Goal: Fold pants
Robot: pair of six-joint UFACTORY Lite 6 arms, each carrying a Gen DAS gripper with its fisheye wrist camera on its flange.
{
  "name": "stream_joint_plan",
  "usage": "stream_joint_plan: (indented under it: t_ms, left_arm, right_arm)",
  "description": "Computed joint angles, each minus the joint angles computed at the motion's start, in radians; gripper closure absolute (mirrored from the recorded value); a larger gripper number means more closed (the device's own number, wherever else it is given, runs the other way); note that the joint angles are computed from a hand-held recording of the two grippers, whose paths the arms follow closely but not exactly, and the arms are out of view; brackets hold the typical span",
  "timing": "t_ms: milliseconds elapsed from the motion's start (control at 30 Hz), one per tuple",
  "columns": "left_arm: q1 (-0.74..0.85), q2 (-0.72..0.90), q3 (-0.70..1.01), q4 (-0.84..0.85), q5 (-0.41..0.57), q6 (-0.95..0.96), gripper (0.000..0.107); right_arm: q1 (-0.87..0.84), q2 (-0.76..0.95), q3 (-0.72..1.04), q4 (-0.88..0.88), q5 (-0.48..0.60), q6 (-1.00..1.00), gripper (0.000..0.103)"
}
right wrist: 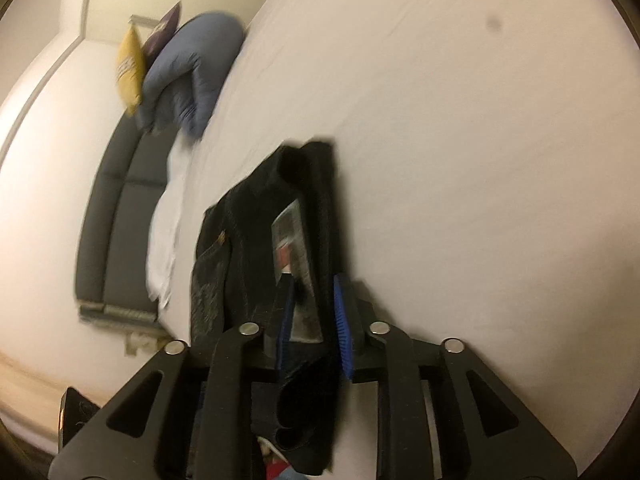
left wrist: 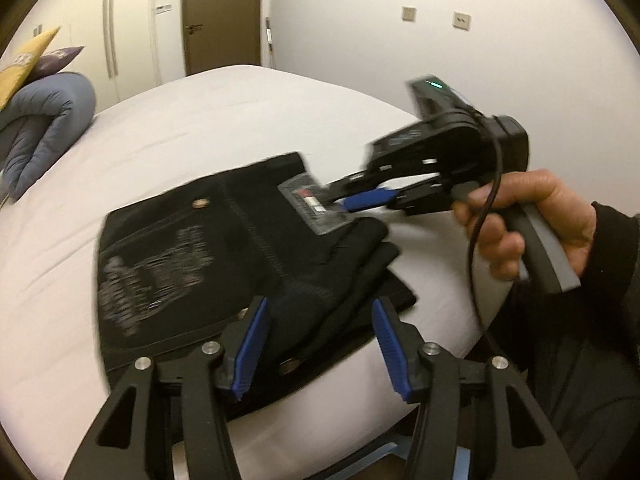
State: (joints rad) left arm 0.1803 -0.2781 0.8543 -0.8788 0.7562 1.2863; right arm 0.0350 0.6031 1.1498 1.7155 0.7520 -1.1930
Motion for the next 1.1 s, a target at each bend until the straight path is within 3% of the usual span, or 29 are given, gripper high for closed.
stream_joint_plan:
  t_ms: [133,267,433,500,633,767,900,1067,1100]
  left_arm:
    - [0.215,0.061,0.089,-0.056,0.129,0.104,0.039]
    - [0.280,0.249,0.318,-0.037,0.195,-0.042,0.038]
    - [0.285,0.384,0.459,0.044,0.215,-0.186,0.037]
    - [0.259,0.431,0.469,0.105,0.202,-0.232,0.038]
    - [0.251,0.415,0.392,0.139,0.142,-0.204,0.037]
    - [0.266,0.412,0.425,0.125,0.162,-0.214,0.037]
    - [0.234,0.444,0.492,0.146,0.153,-0.248,0.037]
    - [0.133,0.481,0.497,0.352,0.091,-0.393,0.037]
    - [0.121,0.472,0.486,0.374,0.075,-0.403,0.037]
  right_arm:
    - [-0.032,-0.108,-0.066,0.007,-0.074,0.045,0.078]
    - [0.045,-0.205,-0.062,0.001,0.011,0.028,0.078]
    - [0.215,-0.130,0.018,-0.042,-0.060,0.079,0.078]
    - [0.254,-0.052,-0.018,-0.001,-0.101,0.062,0.081]
    - [0.258,-0.138,-0.247,0.314,-0.010,-0.261,0.081]
    - [0.251,-0.220,-0.304,0.274,-0.044,-0.197,0.081]
    - [0.305,-0.291,-0.252,0.255,-0.090,-0.157,0.081]
    - [0.350,-0.143,-0.135,0.222,-0.178,-0.078,0.082]
    - [0.338,-0.117,-0.140,0.251,-0.154,-0.099,0.082]
